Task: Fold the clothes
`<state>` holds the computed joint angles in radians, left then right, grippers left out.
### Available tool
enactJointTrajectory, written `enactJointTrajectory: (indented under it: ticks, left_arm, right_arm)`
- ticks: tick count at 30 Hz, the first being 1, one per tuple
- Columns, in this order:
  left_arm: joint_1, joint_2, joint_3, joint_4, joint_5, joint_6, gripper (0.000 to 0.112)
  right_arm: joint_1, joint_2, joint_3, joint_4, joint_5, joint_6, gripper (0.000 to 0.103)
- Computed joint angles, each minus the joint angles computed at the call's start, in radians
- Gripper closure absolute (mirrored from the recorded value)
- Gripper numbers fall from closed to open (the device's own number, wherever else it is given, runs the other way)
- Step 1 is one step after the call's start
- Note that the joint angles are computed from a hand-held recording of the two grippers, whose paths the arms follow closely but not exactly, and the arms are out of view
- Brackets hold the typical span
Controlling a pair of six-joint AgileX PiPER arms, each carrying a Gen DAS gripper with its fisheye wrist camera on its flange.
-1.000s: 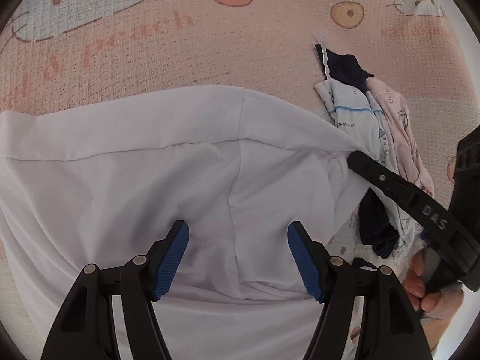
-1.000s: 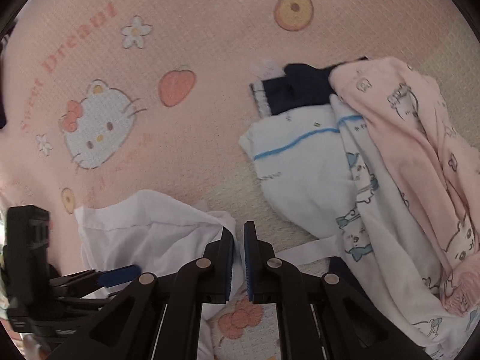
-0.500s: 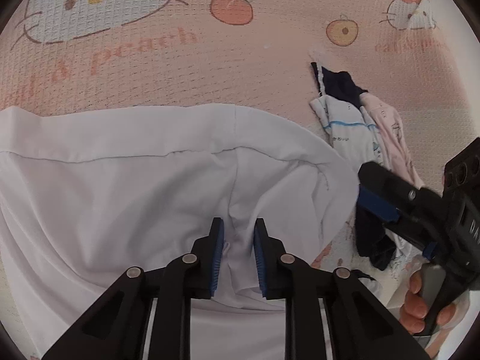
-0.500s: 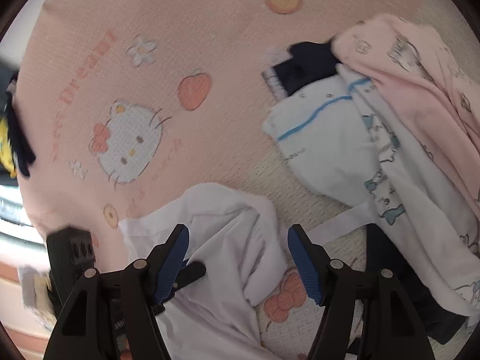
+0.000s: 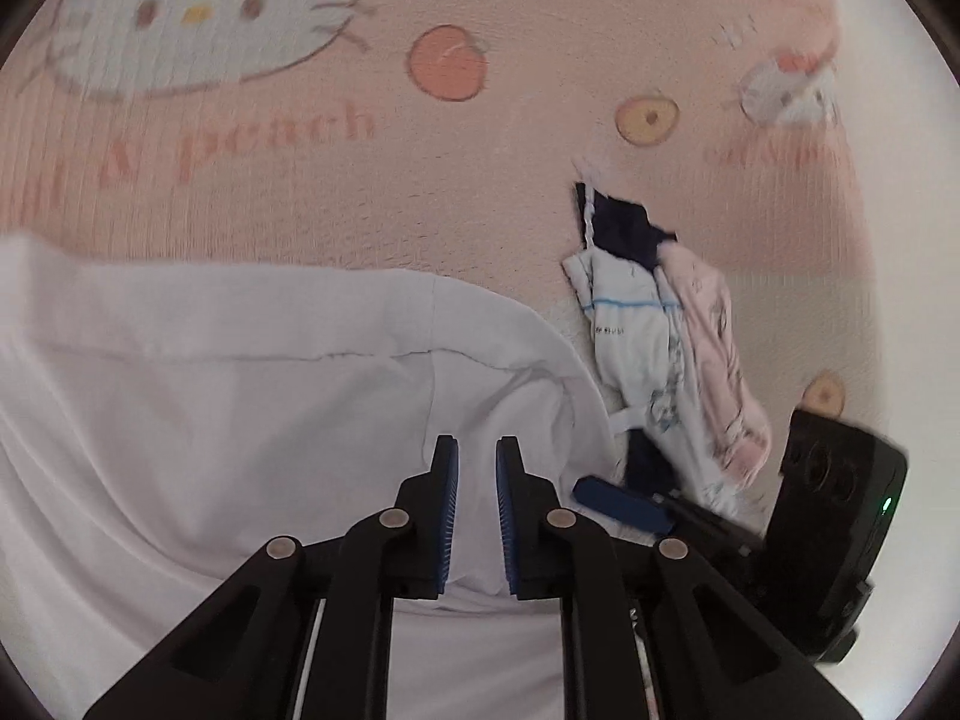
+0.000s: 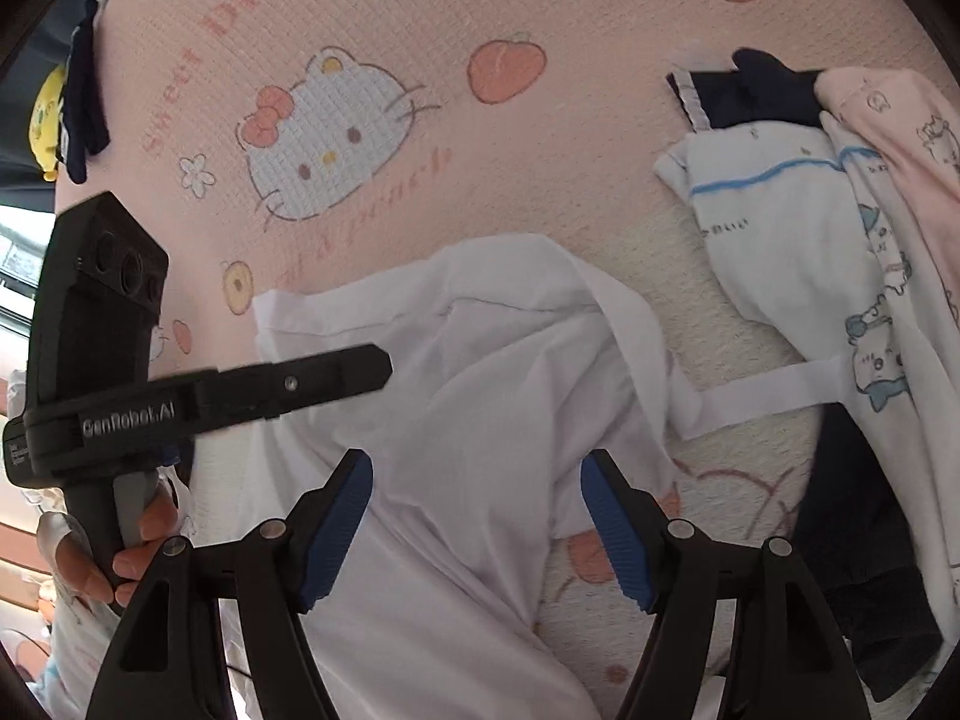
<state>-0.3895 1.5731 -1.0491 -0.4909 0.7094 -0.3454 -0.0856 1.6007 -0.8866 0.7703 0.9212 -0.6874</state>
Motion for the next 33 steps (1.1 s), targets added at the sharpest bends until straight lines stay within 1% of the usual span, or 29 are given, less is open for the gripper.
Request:
enactJointTrajectory:
  ticks: [2, 3, 4, 5, 6, 8, 10, 13, 17, 19, 21, 23, 25, 27, 30, 33]
  left_arm:
    - [-0.029, 0.032, -0.078, 0.128, 0.084, -0.065, 0.094]
    - [-0.039, 0.045, -0.107, 0.169, 0.115, -0.079, 0.080]
    - [-0.040, 0.053, -0.124, 0.182, 0.134, -0.081, 0.056]
    - [-0.026, 0.050, -0.119, 0.162, 0.137, -0.064, 0.047]
    - [-0.007, 0.043, -0.109, 0.132, 0.137, -0.040, 0.043]
    - [0.047, 0.043, -0.090, 0.032, 0.134, 0.019, 0.043]
    - [0.084, 0.052, -0.073, -0.014, 0.121, 0.019, 0.043]
    - [0.112, 0.074, -0.089, -0.004, 0.124, -0.018, 0.043]
    - [0.127, 0.121, -0.139, 0.019, 0.171, -0.016, 0.043]
    - [0.115, 0.142, -0.163, 0.053, 0.190, -0.035, 0.043]
    - [0.116, 0.144, -0.155, 0.035, 0.189, -0.005, 0.043]
    - [0.122, 0.130, -0.127, 0.010, 0.185, 0.019, 0.043]
    - [0.127, 0.090, -0.079, -0.007, 0.161, 0.038, 0.043]
    - [0.121, 0.044, -0.046, 0.043, 0.165, 0.010, 0.043]
    - [0.075, -0.039, 0.006, 0.203, 0.155, -0.113, 0.043]
    - [0.020, -0.082, 0.036, 0.265, 0.164, -0.136, 0.043]
  right_arm:
    - [0.013, -0.007, 0.012, 0.021, -0.027, -0.024, 0.032]
    - [0.016, 0.001, 0.009, 0.030, -0.030, -0.027, 0.032]
    - [0.019, 0.008, 0.005, 0.039, -0.033, -0.031, 0.032]
    - [0.022, 0.016, 0.002, 0.048, -0.036, -0.034, 0.031]
    - [0.027, 0.023, 0.000, 0.044, -0.047, -0.024, 0.032]
    - [0.042, 0.038, -0.005, 0.030, -0.071, -0.001, 0.031]
    - [0.055, 0.044, -0.006, 0.015, -0.094, 0.016, 0.032]
    - [0.073, 0.040, 0.002, 0.024, -0.128, 0.030, 0.032]
    - [0.097, 0.026, 0.018, 0.080, -0.175, -0.016, 0.032]
    - [0.120, 0.035, 0.019, 0.083, -0.223, -0.001, 0.032]
    - [0.125, 0.071, 0.000, 0.119, -0.222, -0.017, 0.032]
    - [0.127, 0.127, -0.032, 0.154, -0.208, -0.051, 0.032]
    - [0.119, 0.176, -0.068, 0.142, -0.173, -0.025, 0.032]
    - [0.101, 0.180, -0.075, 0.151, -0.141, -0.030, 0.031]
    - [0.059, 0.189, -0.097, 0.162, -0.072, -0.017, 0.031]
    - [0.009, 0.209, -0.105, 0.218, 0.002, -0.013, 0.031]
